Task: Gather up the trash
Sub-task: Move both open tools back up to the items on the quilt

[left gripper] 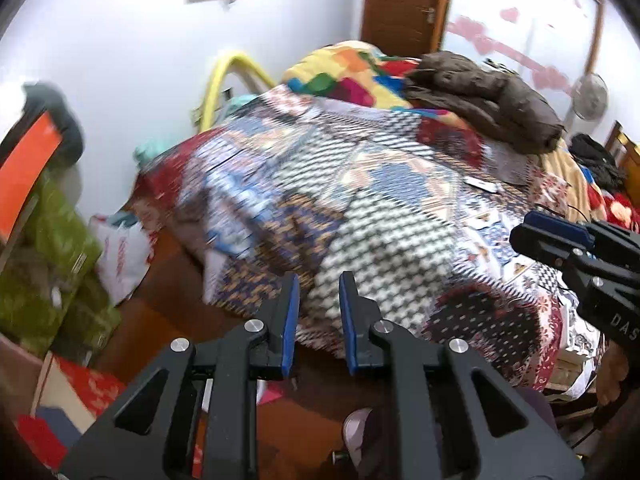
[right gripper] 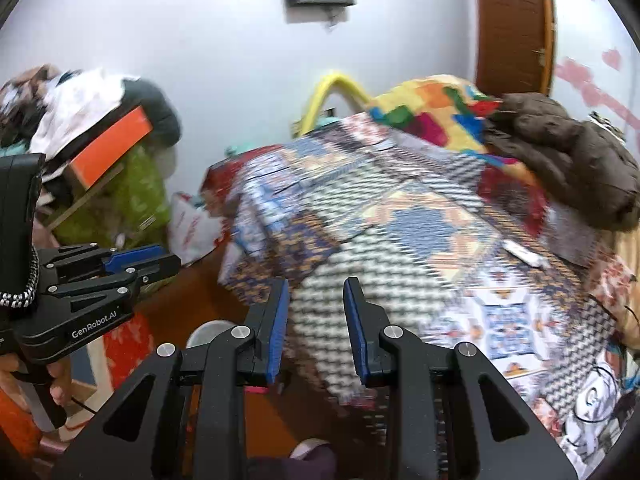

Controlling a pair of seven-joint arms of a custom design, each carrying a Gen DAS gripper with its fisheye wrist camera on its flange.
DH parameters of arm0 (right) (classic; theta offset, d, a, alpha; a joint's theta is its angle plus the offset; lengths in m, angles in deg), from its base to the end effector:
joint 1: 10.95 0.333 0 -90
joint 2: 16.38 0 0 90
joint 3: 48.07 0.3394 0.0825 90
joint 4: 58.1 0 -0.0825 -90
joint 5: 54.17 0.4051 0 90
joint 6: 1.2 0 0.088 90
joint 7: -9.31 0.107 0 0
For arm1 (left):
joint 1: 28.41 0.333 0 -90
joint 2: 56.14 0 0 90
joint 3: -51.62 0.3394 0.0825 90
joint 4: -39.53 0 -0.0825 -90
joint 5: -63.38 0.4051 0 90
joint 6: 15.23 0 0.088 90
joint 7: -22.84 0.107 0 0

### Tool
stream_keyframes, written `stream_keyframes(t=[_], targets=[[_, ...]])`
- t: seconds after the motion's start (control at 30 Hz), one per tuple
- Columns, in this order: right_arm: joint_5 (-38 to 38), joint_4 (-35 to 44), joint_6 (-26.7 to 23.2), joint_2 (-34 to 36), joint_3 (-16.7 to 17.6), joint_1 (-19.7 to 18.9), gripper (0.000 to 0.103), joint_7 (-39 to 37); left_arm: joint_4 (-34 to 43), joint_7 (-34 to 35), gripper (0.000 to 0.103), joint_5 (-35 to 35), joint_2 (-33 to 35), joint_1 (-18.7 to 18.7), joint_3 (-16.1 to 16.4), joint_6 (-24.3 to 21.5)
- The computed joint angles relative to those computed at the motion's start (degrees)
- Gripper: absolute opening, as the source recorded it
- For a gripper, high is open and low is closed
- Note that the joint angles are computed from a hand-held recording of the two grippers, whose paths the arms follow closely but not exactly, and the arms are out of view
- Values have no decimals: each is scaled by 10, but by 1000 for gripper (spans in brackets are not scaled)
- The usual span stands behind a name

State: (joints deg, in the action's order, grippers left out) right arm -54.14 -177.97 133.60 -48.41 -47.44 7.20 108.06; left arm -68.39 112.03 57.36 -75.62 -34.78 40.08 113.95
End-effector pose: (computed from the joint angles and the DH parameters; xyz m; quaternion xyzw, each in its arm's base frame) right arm 0.4065 0.1401 0.7535 -0.7030 0.5892 -0.2090 0.3392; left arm 0.4746 -0.1794 0.7462 -0.5662 0.7483 -0.2900 0.1878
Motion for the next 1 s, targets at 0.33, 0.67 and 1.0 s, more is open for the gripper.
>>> stream_keyframes(t=[0.33, 0.67, 1.0], targets=[[-38, -41, 21, -21, -47, -85, 42, 9, 134, -10, 30, 21, 150, -60, -41, 28], [-15, -23, 36, 58, -100, -146, 43, 11, 329, -13, 40, 81, 345, -145, -35, -2], [86, 59, 52, 211, -127, -185, 43, -63, 568, -2, 40, 94, 539, -213, -3, -61]])
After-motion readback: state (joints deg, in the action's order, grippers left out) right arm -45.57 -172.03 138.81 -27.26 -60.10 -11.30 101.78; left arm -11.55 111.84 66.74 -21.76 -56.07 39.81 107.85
